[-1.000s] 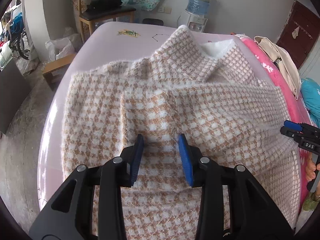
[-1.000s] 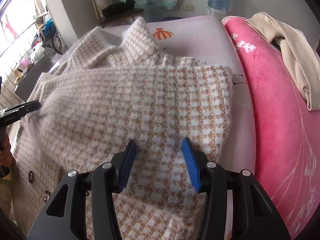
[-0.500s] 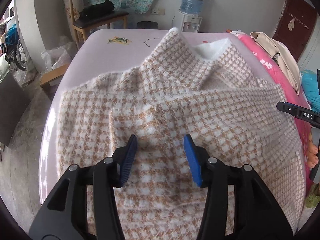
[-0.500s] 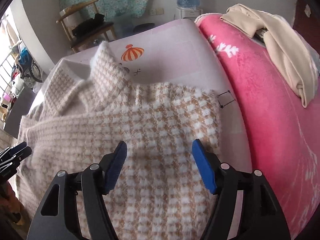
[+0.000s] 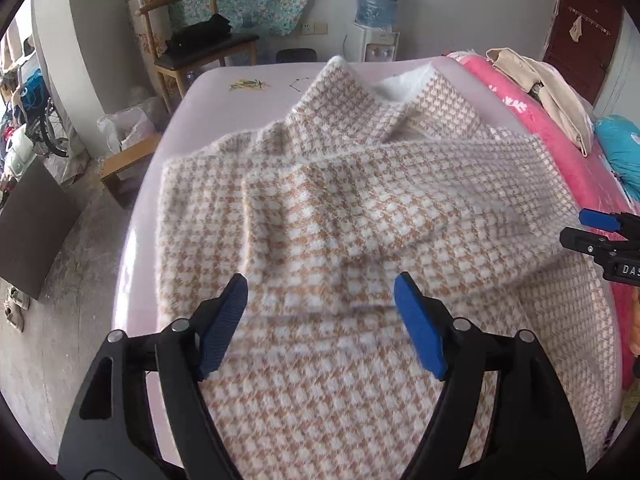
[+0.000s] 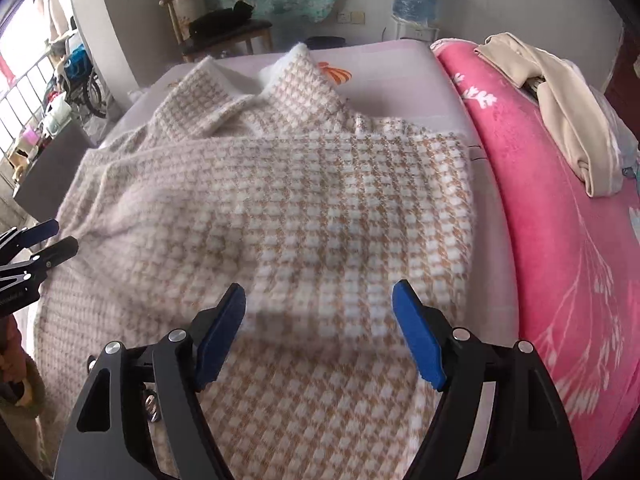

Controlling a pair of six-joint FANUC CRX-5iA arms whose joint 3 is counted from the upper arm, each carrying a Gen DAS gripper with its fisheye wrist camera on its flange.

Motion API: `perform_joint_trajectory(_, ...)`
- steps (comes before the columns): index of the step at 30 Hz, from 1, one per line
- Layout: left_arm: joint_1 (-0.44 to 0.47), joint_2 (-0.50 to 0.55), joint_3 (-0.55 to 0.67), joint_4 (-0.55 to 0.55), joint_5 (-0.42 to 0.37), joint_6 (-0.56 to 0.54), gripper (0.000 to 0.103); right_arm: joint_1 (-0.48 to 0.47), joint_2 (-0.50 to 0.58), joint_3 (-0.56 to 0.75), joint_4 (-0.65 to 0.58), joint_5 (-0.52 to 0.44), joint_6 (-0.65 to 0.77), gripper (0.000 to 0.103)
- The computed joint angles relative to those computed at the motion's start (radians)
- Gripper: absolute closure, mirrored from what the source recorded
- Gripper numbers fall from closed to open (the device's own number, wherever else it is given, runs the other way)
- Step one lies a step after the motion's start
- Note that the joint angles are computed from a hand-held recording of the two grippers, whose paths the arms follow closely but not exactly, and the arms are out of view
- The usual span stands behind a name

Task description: Fold large clothes

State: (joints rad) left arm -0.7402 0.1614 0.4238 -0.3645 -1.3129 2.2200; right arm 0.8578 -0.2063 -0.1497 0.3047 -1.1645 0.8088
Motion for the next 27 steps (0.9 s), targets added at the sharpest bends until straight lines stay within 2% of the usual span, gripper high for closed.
perform_joint_trajectory(3,-0.039,-0.049,-0.030,-0.023,-0.059,0.025,0.023,0.084,-0.078,-0.045,0.001,-0.060,-0.048,0.024)
perform_joint_trajectory(7,-0.085,-0.108,-0.104,-0.004,-0.094,0.075,0.019,0.221,-0.173,-0.117,-0.005,-0.117,-0.168,0.022)
perform_joint_trajectory(14,-0.189,-0.159,-0.203,-0.002,-0.156,0.189,0.019,0.481,-0.264,-0.242,0.103,-0.222,-0.483,0.021)
perform_joint_trajectory(20,-0.264,-0.249,-0.293,-0.052,-0.143,0.374,0.019,0.575,-0.320,-0.298,0.168,-0.297,-0.588,0.021)
perform_joint_trajectory(24,-0.349,-0.277,-0.298,-0.142,-0.210,0.494,0.019,0.613,-0.357,-0.338,0.181,-0.309,-0.622,0.021)
perform_joint_trajectory(27,-0.426,-0.306,-0.310,-0.199,-0.228,0.568,0.019,0.635,-0.370,-0.366,0.172,-0.317,-0.650,0.021)
